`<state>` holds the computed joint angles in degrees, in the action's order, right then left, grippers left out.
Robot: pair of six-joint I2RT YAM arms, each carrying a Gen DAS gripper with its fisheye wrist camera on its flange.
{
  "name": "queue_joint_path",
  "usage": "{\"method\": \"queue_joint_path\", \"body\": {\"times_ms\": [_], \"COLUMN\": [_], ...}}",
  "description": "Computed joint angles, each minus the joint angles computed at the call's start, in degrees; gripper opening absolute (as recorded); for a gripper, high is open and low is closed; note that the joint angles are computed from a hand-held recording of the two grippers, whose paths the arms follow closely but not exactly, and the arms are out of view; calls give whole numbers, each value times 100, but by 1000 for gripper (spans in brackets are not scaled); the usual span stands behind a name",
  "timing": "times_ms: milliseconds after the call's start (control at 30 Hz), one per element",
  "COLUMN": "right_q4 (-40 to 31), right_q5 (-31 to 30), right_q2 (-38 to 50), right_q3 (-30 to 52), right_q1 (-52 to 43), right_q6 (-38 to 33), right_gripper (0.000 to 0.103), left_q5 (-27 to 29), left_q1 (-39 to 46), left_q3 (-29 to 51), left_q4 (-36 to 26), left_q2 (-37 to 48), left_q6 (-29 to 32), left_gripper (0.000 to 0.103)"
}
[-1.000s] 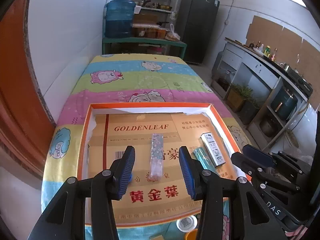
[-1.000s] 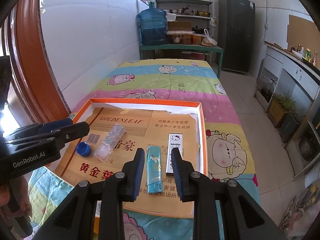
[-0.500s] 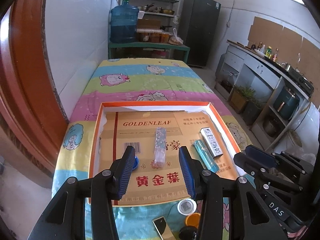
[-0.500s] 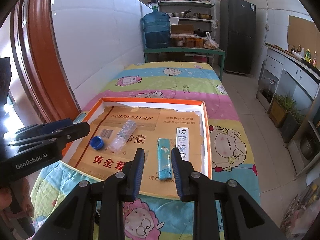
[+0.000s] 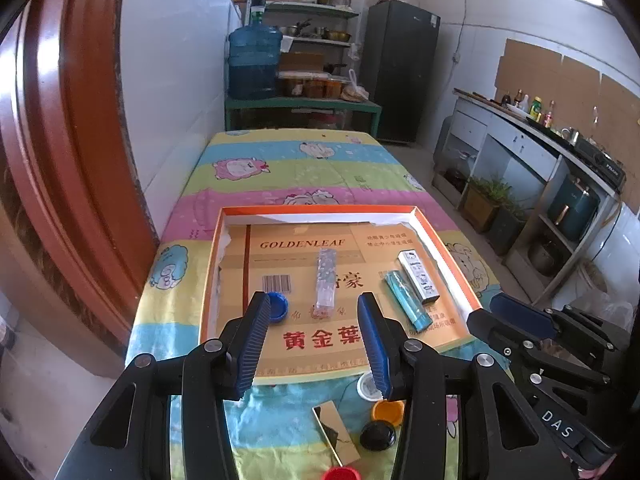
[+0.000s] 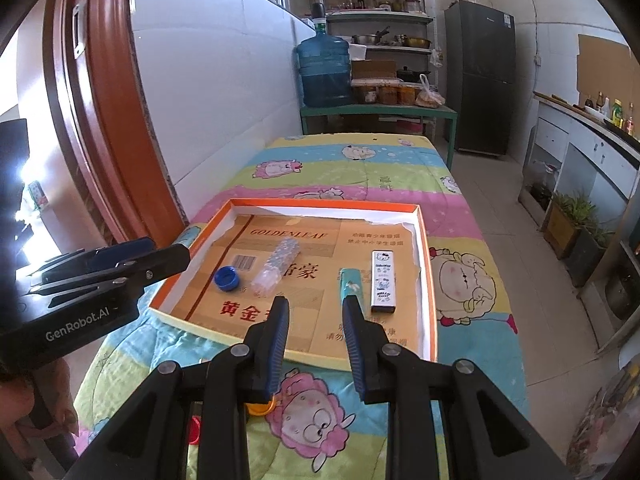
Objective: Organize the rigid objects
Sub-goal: 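Withdraw both grippers from the box toward the remaining caps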
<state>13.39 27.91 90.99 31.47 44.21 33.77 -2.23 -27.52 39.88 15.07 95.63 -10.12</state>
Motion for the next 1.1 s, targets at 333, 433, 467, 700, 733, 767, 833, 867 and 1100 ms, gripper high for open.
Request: {"method": "queue_joint_path", "body": {"times_ms": [333, 433, 467, 700, 733, 767, 833, 867, 1100], "right_q4": [-89, -137, -150, -223, -233, -239, -260, -264, -285], "right_q5": [189, 236, 245, 349, 360, 372, 394, 400, 444], "right_q2": [-35, -50, -47, -77, -69, -62, -39, -29, 26], "right_q3": [-52, -54, -51, -121, -130, -145, -156, -162, -239], "right_q1": [359, 453, 478, 728, 768, 811, 886, 911, 1112], "right_q6": [284, 338, 352, 511, 544, 580, 646, 669, 877], "right_gripper": [28, 28, 28, 28, 28, 28, 28, 28, 28], "left_q5": [-129, -100, -105, 10, 51, 97, 143, 170, 233], "left_q1": [-17, -1, -6, 65, 86, 111, 129, 145, 127], "left_q3": [-557, -704, -755, -1214, -1284, -1340, -1460, -1531, -1962], "left_q4": [165, 200, 213, 411, 440, 466, 513, 547, 784], "left_q2": [-534, -630, -668, -960, -998, -1020, -1076, -1112, -1282], "left_q6": [-3, -26, -40, -95, -102, -102, -117, -122, -138], "left_gripper": [47, 47, 47, 47, 47, 47, 47, 47, 47]}}
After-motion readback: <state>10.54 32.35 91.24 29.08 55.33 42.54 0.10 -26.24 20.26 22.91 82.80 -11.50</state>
